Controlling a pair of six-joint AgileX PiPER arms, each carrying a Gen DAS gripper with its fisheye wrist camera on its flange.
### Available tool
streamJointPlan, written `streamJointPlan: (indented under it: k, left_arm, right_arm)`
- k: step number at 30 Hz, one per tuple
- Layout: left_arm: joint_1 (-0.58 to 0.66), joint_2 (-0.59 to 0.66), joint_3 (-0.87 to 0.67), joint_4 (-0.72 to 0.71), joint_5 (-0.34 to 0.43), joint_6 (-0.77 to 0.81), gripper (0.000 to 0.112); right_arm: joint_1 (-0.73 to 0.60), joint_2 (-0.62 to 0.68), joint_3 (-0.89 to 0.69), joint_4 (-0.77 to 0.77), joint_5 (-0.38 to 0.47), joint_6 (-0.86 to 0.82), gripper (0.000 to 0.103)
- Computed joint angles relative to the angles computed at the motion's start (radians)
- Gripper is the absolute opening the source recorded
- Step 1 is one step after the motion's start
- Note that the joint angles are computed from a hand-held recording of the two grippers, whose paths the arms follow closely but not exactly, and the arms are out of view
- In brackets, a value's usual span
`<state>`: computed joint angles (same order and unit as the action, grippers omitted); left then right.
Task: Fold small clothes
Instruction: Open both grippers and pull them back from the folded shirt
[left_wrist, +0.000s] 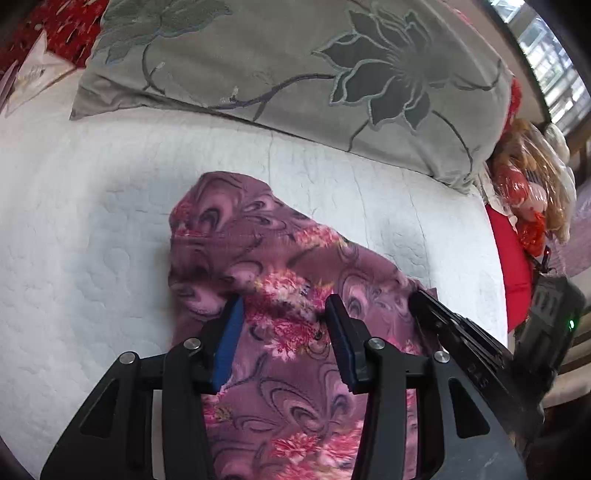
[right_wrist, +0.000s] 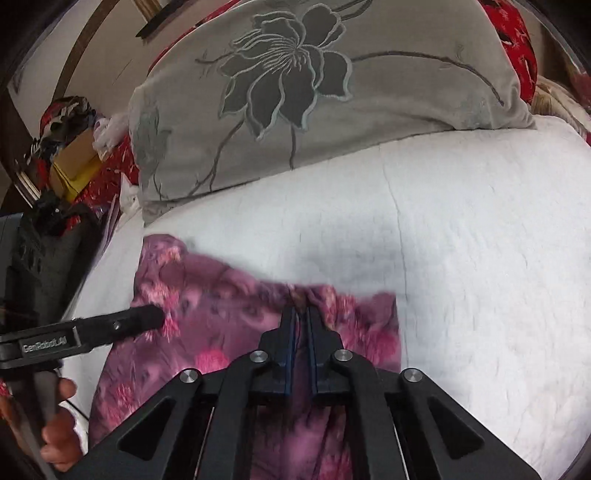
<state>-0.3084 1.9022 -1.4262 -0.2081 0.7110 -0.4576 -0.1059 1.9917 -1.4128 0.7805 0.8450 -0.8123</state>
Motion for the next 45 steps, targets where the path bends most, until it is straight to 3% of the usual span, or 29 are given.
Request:
streamJointPlan:
  k: [1,3,5,6,7,8,11,13,15,16,19,21,25,28,29,34,39,45]
  left_arm:
    - [0.009,-0.036,0.023,-0.034,0.007,0.010,0.043]
    - [0.005,-0.165,0.161,-0.070,-0.057,0.070,0.044]
    - [-0.043,-0.271,0.288,0.013,-0.090,0.007,0.051]
    - [-0.076,-0.304,0.342,0.070,-0.114,-0.052,0.060]
    - [-0.118,-0.319,0.393,0.147,-0.135,-0.139,0.062]
    - [-0.151,-0.298,0.408,0.190,-0.125,-0.186,0.063]
    - [-0.187,-0.271,0.433,0.167,-0.096,-0.205,0.063]
    - [-0.208,-0.353,0.479,0.183,-0.102,-0.234,0.063]
    - [-0.262,-0.404,0.517,0.276,-0.086,-0.336,0.064]
    - [-0.291,-0.402,0.529,0.319,-0.069,-0.378,0.065]
    - [-0.319,-0.414,0.578,0.314,-0.072,-0.422,0.073]
    - [-0.339,-0.463,0.597,0.316,-0.042,-0.456,0.072]
    - [-0.547,-0.529,0.607,0.588,0.144,-0.740,0.073]
    - [-0.685,-0.528,0.625,0.680,0.240,-0.882,0.073]
    - [-0.730,-0.528,0.630,0.703,0.266,-0.932,0.073]
    - [-0.871,-0.509,0.629,0.777,0.348,-1.090,0.073]
    - [-0.932,-0.482,0.586,0.799,0.404,-1.143,0.073]
    - [-0.959,-0.481,0.549,0.807,0.440,-1.165,0.073]
  right_arm:
    - [0.000,-0.018,-0.008,-0.030,0.014,0.018,0.004]
    - [-0.028,-0.070,0.018,-0.015,0.068,-0.033,0.015]
    - [-0.096,-0.131,0.076,0.041,0.192,-0.173,0.015]
    - [-0.121,-0.168,0.130,0.057,0.210,-0.231,0.016]
    - [-0.149,-0.199,0.186,0.068,0.220,-0.288,0.023]
    - [-0.155,-0.217,0.239,0.049,0.200,-0.315,0.035]
    - [-0.104,-0.273,0.367,-0.031,0.019,-0.317,0.037]
    - [-0.091,-0.322,0.373,-0.090,0.017,-0.244,0.039]
    - [-0.135,-0.391,0.406,-0.057,0.088,-0.289,0.040]
    - [-0.153,-0.429,0.447,-0.057,0.084,-0.326,0.042]
    - [-0.126,-0.452,0.552,-0.185,-0.040,-0.284,0.056]
    - [-0.182,-0.479,0.565,-0.183,-0.021,-0.252,0.066]
    - [-0.231,-0.603,0.603,-0.297,0.000,-0.161,0.072]
    - [-0.233,-0.745,0.684,-0.424,-0.039,-0.098,0.092]
    - [-0.242,-0.776,0.700,-0.441,-0.032,-0.097,0.094]
    - [-0.384,-0.899,0.751,-0.373,0.063,-0.253,0.094]
    - [-0.484,-1.031,0.798,-0.276,0.094,-0.389,0.097]
    - [-0.513,-1.084,0.797,-0.210,0.097,-0.431,0.098]
